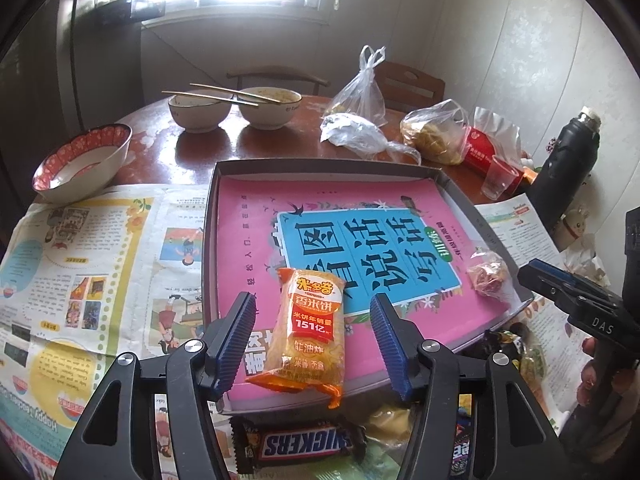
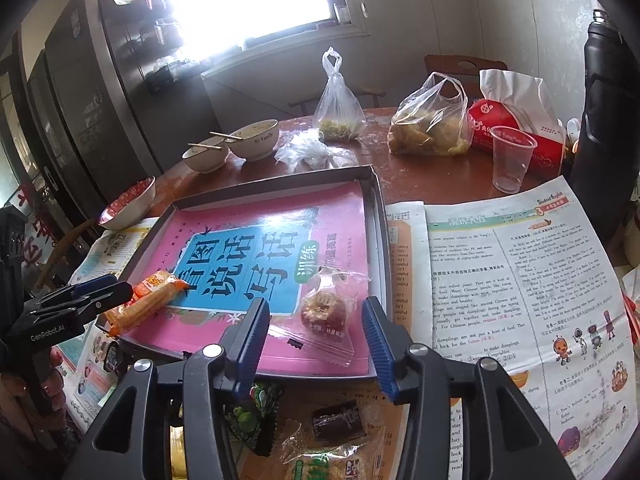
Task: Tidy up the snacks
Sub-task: 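Withdraw both grippers from the tray toward the remaining snacks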
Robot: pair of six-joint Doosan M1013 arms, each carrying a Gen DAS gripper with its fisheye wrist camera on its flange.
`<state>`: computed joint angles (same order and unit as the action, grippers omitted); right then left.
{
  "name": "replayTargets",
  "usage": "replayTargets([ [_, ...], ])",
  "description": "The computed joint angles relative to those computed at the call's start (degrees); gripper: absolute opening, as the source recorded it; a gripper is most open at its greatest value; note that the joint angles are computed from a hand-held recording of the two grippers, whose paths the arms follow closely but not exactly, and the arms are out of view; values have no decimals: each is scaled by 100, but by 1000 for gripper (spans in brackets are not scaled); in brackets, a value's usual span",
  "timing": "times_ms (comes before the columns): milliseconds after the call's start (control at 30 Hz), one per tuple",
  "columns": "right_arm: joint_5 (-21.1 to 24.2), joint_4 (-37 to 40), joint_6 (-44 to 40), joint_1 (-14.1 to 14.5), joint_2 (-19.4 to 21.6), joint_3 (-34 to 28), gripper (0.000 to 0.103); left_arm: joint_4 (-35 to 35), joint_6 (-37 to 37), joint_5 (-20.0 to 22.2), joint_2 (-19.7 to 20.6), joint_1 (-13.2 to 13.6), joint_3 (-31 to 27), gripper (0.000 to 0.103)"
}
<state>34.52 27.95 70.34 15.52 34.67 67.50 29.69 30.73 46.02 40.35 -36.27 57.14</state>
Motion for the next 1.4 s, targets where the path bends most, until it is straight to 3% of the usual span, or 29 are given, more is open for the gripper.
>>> replayTargets([
  [167, -95, 133, -126, -17, -67, 87, 51, 69, -153, -134, -111, -15, 165, 71],
  [700, -296, 581, -605, -28, -279, 337, 61, 746, -949, -133, -513, -83, 693, 75],
  [933, -328, 658, -760, -13, -361, 430, 62, 671, -757, -113, -531, -145, 714, 75],
  [1133, -383, 727, -840, -11, -429, 519, 62, 413, -236, 410, -333, -181, 473, 75],
  [1400, -397, 757, -878, -6, -458, 558, 63, 658, -171, 1030, -80, -216, 148, 76],
])
